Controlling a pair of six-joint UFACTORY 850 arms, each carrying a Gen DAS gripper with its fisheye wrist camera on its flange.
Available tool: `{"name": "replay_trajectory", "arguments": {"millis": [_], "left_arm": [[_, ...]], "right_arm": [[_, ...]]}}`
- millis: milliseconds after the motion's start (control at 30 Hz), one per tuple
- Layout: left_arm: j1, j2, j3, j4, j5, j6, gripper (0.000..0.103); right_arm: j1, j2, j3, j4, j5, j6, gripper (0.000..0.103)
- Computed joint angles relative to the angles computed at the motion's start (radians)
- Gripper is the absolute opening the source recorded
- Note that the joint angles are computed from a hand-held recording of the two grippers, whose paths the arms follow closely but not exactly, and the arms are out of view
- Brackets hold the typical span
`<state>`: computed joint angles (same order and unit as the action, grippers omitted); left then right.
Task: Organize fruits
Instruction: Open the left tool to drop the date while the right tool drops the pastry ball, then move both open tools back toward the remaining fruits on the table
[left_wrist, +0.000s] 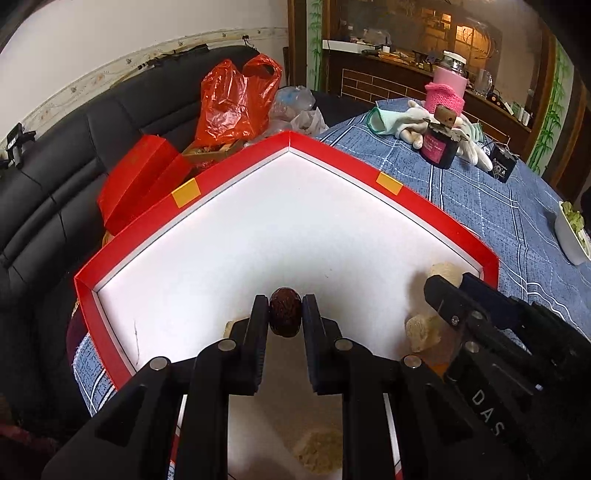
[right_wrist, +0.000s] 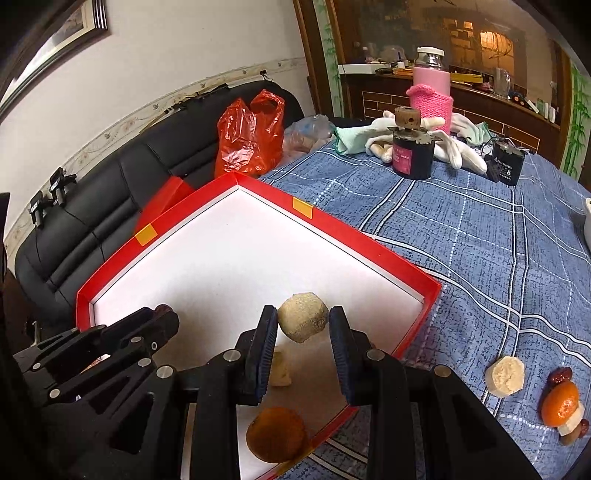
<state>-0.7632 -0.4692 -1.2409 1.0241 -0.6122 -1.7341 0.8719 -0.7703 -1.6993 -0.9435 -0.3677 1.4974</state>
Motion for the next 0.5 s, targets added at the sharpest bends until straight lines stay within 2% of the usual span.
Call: {"name": "replay_trajectory", "arguments": {"millis": [100, 133, 167, 200, 233, 400, 500], "left_arm": [[0.009, 0.003, 0.0, -0.037, 0.018, 0.027, 0.018], [0.007, 0.004, 0.001, -0.028, 0.004, 0.014, 0.028], [0.004, 0.006, 0.003, -0.019, -0.005, 0.002, 0.036], [0.002, 0.009, 0.007, -0.009, -0.008, -0.015, 0.053], [0.001, 0.015, 0.012, 0.002, -0.009, -0.033, 0.062], [-0.02, 0.048, 0.035, 0.058, -0.019, -0.104, 0.062], [-0.049, 0.067, 0.053, 0.132, -0.019, -0.169, 0.065]], "right_arm": [[-0.002, -0.002, -0.006, 0.028, -0.001, -0.022, 0.033], [-0.001, 0.0, -0.003, 0.024, -0.002, -0.018, 0.038], [0.0, 0.006, 0.005, 0.005, 0.002, 0.001, 0.039], [0.001, 0.012, 0.012, -0.013, -0.001, 0.019, 0.039], [0.002, 0.021, 0.023, -0.032, 0.001, 0.04, 0.041], [0.007, 0.093, 0.121, -0.179, 0.011, 0.206, 0.045], [0.016, 0.183, 0.246, -0.382, -0.005, 0.418, 0.047]]}}
